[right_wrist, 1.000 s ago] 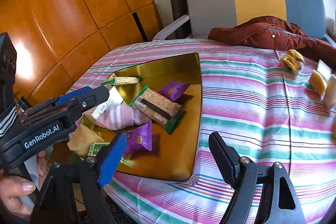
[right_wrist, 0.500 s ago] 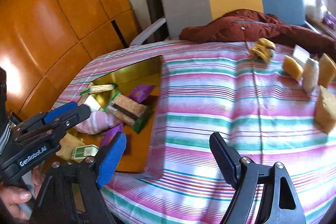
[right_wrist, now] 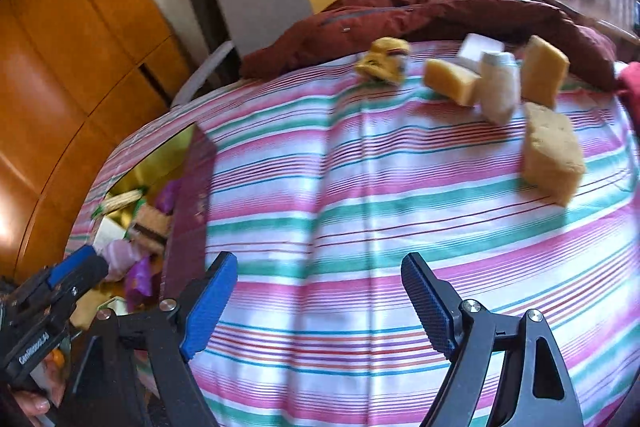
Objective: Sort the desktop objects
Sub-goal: 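Withdraw both open tools from the gold tray toward the sponges, then grasp the tan sponge block with the right tool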
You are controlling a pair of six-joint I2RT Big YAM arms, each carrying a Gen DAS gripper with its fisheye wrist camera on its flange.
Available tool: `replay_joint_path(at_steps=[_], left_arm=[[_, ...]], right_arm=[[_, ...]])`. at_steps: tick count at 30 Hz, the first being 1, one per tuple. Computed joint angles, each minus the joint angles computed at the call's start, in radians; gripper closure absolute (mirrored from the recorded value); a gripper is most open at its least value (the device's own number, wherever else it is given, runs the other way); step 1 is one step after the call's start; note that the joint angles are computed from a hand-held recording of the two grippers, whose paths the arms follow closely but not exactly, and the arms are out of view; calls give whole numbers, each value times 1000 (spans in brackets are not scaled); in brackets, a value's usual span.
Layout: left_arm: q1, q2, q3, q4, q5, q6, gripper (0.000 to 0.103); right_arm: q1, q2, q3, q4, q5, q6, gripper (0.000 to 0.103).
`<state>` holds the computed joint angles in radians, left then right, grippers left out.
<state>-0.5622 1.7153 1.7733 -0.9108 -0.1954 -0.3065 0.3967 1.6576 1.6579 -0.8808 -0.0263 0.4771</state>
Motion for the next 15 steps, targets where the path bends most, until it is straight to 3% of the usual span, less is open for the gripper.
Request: replay_joint_path(at_steps=[8,15], left_arm=[[-17,34,42,-20,22,19,62],[-26,67,85,-45,37,32,62]], right_arm=[[-112,-27,-2,-32,-15,59,17],[-192,9,68,-102,56,6,17]])
